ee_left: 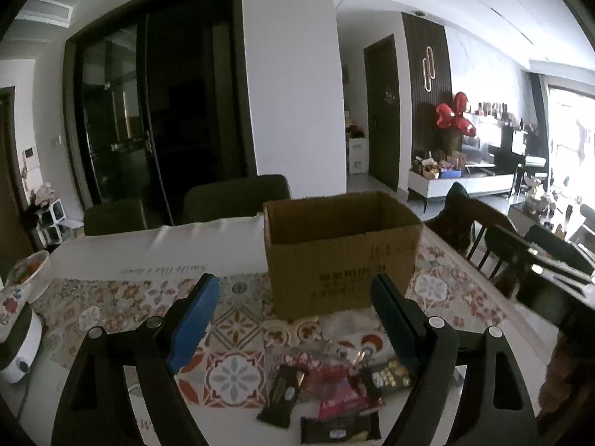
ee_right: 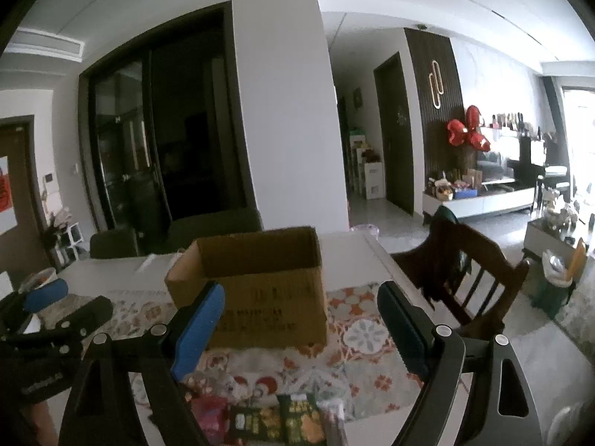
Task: Organize snacks
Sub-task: 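Withdraw both tools from the box back toward the snacks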
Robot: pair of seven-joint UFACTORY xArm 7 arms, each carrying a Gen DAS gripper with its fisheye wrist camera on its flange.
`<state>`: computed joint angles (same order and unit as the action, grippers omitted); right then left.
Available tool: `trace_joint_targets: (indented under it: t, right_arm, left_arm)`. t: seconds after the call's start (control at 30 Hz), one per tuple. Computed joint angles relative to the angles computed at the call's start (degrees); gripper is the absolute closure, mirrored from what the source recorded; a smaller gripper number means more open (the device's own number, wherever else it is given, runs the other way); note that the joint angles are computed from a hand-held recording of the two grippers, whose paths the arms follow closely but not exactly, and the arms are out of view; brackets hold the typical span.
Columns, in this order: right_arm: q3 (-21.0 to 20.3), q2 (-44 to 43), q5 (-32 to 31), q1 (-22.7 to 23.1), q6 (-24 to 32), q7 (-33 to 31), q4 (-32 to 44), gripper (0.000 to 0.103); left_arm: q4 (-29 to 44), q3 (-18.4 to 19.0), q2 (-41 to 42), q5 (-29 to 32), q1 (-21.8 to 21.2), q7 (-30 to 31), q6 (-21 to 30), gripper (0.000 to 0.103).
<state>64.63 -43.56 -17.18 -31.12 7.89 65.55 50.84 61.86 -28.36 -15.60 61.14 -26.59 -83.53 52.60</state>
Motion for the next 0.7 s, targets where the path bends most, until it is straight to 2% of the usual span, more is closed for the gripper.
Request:
trace_joint_targets:
  t: [0.17,0.4,0.7]
  right_arm:
    - [-1.1,-2.1,0.0,3.6,2.5,0.8,-2.9,0.018]
    - [-1.5,-1.4,-1.4,7.6,5.6,1.0,-5.4,0.018]
    - [-1.4,1.7,-4.2,11.0,9.1,3.4,-7.8,0.018]
  left_arm:
    - [-2.5,-0.4,-0.8,-1.7,-1.0,-1.1,-0.1,0.019]
    - [-4.6,-1.9,-0.1,-1.6,-2.2,-2.2,2.9,0.02]
    - [-7.3,-0.9,1.2,-3.3,-4.3,-3.3,2.4,0.02]
